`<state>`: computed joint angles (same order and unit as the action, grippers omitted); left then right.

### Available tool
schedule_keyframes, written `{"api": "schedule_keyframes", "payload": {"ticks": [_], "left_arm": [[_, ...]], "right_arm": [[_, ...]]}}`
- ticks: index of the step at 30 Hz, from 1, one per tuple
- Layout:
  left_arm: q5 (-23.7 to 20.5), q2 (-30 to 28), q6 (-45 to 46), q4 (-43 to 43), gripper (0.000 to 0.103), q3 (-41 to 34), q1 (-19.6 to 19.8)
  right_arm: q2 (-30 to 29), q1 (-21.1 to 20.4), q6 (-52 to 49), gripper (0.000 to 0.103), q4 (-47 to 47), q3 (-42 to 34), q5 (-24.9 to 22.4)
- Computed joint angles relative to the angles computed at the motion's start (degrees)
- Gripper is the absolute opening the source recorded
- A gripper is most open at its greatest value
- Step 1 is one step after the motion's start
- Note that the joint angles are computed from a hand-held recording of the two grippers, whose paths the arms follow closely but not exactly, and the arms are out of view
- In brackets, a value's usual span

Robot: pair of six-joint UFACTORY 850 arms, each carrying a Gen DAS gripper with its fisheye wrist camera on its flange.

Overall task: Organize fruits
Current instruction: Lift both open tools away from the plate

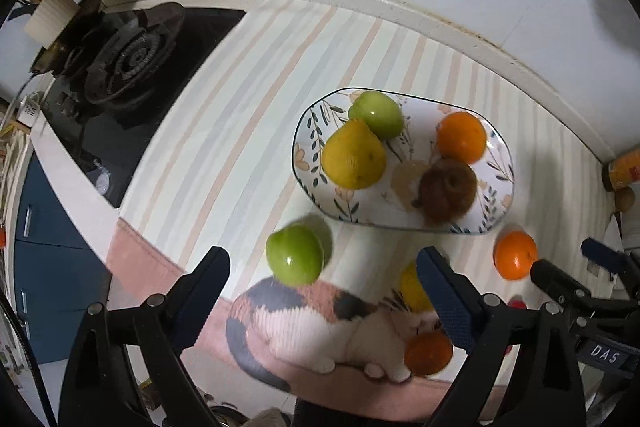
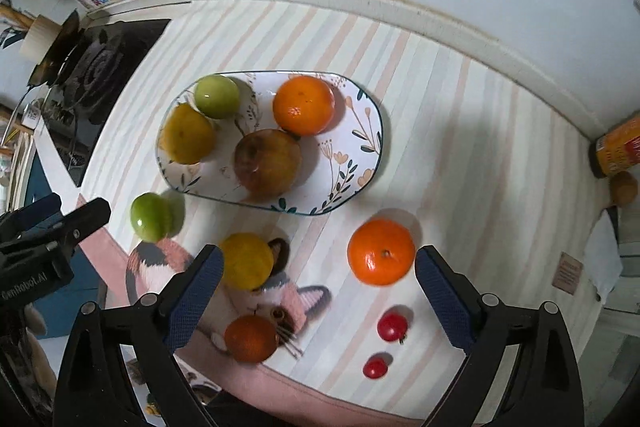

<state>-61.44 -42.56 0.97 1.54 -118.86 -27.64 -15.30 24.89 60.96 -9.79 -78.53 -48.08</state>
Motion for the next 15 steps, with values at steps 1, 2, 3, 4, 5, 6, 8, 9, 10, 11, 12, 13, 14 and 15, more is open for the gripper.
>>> {"api": "schedule_keyframes", "payload": {"ticks": [1, 2, 3, 4, 5, 6, 8, 9, 10, 11, 12, 13, 14, 15], "left_arm": [[0.95, 1.47, -0.03, 0.41, 0.095, 1.78, -0.09], [2.09, 3.37, -0.07, 0.69, 0.095, 3.98, -0.16], [2.75, 4.61, -0.03, 0.73, 0.095, 5.28, -0.21], [3.33, 5.61, -0.13, 0.87, 0.095, 6.33, -0.22], [4.13, 7.09, -0.18, 0.91, 0.095, 7.92, -0.19], [4.75, 8.36, 0.03, 0.70, 0.095, 9.22, -0.11], [5.92, 10.73, 0.31, 0.80, 0.095, 11.63, -0.01], [6.14, 11.58, 0.63, 0.49, 0.095, 12.39, 0.05], [6.61, 12.76, 0.91, 0.11, 0.095, 13.50, 0.14], [6.96, 13.61, 0.94, 0.06, 0.095, 14.30, 0.18], [7.21, 14.39, 0.97, -0.07, 0.095, 15.04, 0.20], [7.46, 15.23, 1.11, -0.39, 0.095, 15.80, 0.26], [7.83, 16.13, 1.21, -0.79, 0.096, 16.56, 0.33], [8.34, 17.03, 1.22, -1.00, 0.095, 17.33, 0.35]], "right_arm": [[0.76, 0.80, 0.95, 0.098, -1.17, 0.10, -0.61], [1.21, 1.32, 1.51, 0.098, -1.86, 0.04, -1.05], [1.86, 1.85, 2.13, 0.098, -2.34, 0.24, -1.40], [2.61, 2.34, 2.60, 0.098, -2.76, 0.50, -1.62], [3.33, 2.99, 3.33, 0.098, -3.44, 0.69, -1.81], [3.94, 3.60, 4.13, 0.098, -4.21, 0.79, -2.17], [5.19, 4.98, 5.84, 0.098, -5.81, 1.05, -2.85], [5.82, 5.65, 6.67, 0.098, -6.54, 1.17, -3.14], [6.18, 6.19, 7.23, 0.098, -7.07, 1.08, -3.55], [6.72, 6.93, 8.03, 0.098, -7.88, 1.05, -4.10], [7.11, 7.50, 8.73, 0.098, -8.59, 1.04, -4.55], [7.68, 8.19, 9.54, 0.098, -9.41, 1.06, -5.11], [8.08, 8.67, 10.11, 0.098, -9.93, 1.10, -5.52], [8.50, 9.12, 10.82, 0.098, -10.47, 1.15, -5.86]]}}
